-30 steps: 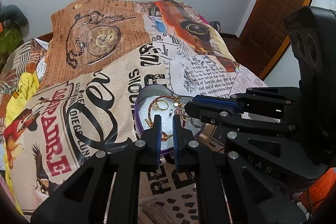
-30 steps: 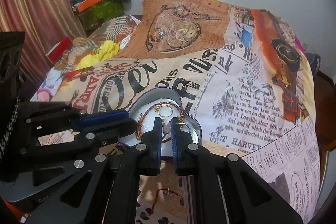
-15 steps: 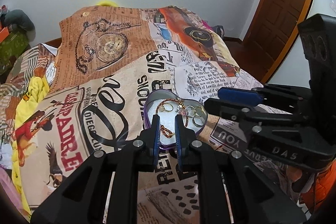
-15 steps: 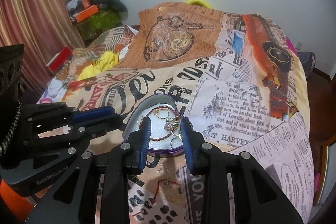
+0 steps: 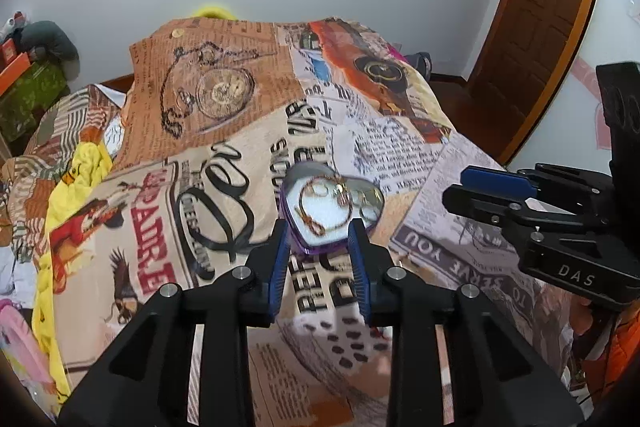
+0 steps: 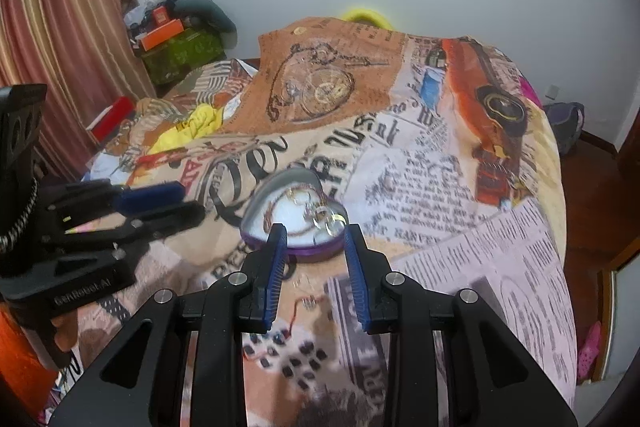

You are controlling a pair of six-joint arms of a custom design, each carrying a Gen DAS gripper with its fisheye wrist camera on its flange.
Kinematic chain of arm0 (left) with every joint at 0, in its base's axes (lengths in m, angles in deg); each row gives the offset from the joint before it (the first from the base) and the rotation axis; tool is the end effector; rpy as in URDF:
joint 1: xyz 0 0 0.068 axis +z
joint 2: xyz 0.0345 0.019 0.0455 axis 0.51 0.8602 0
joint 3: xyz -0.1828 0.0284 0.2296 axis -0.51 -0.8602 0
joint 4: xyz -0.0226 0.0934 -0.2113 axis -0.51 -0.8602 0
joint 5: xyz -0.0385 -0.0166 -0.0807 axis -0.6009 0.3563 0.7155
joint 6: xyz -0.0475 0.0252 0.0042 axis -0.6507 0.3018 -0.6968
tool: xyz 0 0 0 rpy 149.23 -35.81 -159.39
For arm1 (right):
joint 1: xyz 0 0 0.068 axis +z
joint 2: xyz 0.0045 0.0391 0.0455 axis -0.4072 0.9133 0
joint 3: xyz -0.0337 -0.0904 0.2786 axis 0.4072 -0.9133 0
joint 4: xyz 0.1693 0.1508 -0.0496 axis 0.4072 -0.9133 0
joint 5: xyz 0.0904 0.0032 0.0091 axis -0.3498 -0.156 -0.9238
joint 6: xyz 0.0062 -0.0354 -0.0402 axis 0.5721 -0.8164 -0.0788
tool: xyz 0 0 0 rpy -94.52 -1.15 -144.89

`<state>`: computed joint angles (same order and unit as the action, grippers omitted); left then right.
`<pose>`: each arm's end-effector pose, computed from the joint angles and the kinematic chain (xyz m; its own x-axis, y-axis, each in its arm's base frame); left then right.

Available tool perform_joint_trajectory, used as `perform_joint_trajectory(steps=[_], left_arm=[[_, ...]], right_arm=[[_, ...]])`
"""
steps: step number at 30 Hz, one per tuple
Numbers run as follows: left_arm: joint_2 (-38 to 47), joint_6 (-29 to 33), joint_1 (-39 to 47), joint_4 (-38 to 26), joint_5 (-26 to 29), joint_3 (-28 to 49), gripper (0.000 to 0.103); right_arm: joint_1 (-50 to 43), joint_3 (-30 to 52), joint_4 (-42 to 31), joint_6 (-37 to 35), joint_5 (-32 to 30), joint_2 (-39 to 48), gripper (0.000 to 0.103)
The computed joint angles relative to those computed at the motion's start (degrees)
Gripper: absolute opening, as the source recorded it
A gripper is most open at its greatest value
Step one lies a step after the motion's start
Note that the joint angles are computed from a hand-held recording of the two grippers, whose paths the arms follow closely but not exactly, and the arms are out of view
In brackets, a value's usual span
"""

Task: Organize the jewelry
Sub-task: 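Move both tools back over the remaining red-string bracelet on the bed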

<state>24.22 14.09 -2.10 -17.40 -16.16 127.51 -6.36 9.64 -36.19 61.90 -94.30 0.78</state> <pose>0.2133 -0.1284 0.2935 -0.7584 -0.0086 -0.6517 0.1021 0.9860 -0.1318 0.2325 0.0844 0.2946 -0.6649 -0.3377 -0.6663 -0.5499 0.8249 0.1307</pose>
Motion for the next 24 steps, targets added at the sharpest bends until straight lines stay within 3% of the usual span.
perform_joint_trajectory(steps=[13, 24], left_arm=[[3.9, -5.3, -7.3, 1.0, 2.7, -5.3, 0.029], [10.2, -3.4, -9.8, 5.6, 4.5, -5.8, 0.028]], right_arm=[[-3.5, -8.7, -3.2, -3.9, 1.2, -4.6, 0.028], [-2.8, -12.1, -1.5, -4.2, 1.9, -5.1, 0.028]])
